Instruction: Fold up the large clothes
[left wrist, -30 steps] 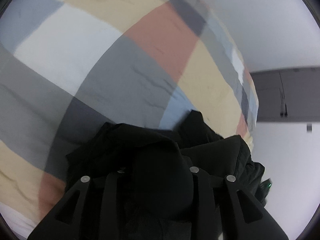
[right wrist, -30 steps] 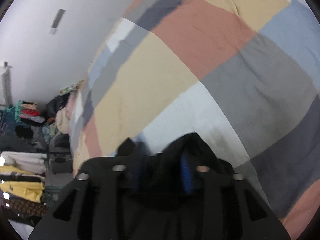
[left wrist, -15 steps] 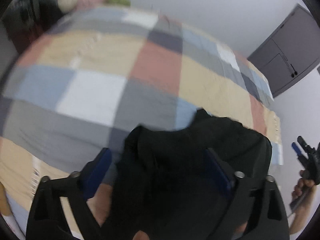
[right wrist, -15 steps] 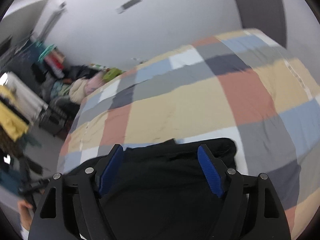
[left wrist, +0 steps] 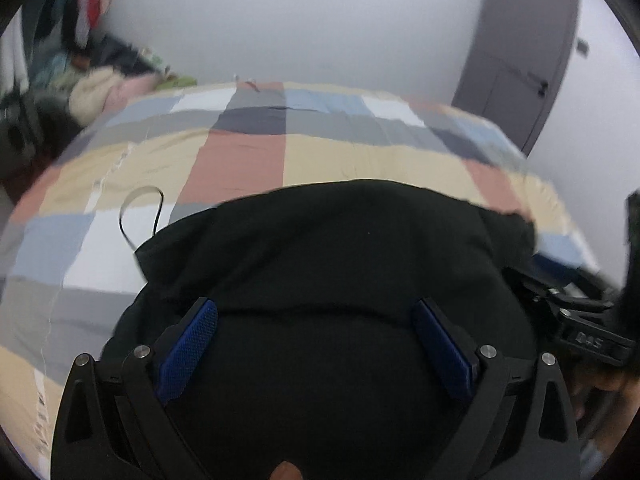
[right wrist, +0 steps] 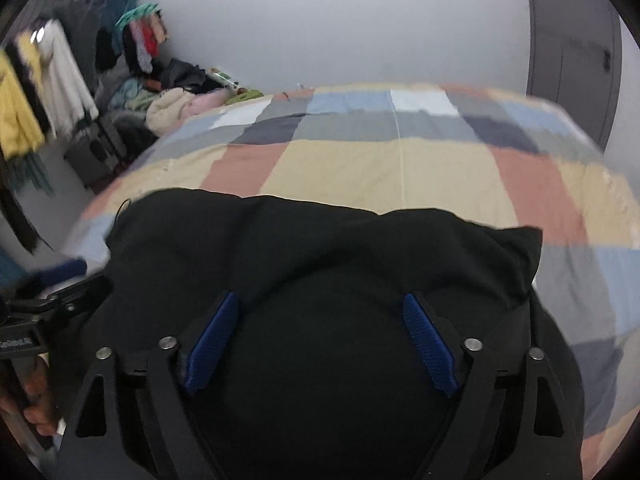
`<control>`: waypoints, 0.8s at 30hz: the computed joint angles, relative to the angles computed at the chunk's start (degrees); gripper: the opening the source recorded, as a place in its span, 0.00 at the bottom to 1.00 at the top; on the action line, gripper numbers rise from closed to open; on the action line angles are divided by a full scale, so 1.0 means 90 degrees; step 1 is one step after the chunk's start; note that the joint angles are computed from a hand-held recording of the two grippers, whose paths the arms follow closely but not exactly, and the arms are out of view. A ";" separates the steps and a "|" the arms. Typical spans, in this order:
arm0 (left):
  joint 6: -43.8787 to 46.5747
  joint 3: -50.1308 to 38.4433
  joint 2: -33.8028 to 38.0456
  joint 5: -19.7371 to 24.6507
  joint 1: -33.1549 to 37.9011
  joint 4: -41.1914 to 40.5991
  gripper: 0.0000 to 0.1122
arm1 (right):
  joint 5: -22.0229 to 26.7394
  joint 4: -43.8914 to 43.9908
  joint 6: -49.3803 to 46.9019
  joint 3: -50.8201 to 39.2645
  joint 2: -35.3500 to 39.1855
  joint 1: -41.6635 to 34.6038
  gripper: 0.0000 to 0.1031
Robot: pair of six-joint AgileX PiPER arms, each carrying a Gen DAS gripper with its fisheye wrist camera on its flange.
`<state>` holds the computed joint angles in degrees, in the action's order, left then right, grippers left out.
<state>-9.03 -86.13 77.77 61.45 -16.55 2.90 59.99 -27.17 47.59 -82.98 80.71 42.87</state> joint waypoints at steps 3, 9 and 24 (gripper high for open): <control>-0.0224 0.0438 0.0016 -0.0597 -0.0302 0.0477 0.88 | -0.0157 -0.0398 0.0248 0.0278 -0.0030 0.0099 0.85; -0.0108 0.0809 0.0119 -0.1069 -0.0034 0.0008 0.89 | -0.0845 -0.0228 0.0418 0.0828 -0.0147 -0.0231 0.89; -0.0954 0.0552 0.0975 -0.1683 -0.0184 0.1013 0.92 | -0.1551 0.0799 -0.0526 0.0565 0.0517 -0.1104 0.96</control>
<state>-17.61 -81.16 86.54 46.31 -18.21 12.02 46.03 -19.98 42.85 -77.89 85.36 32.94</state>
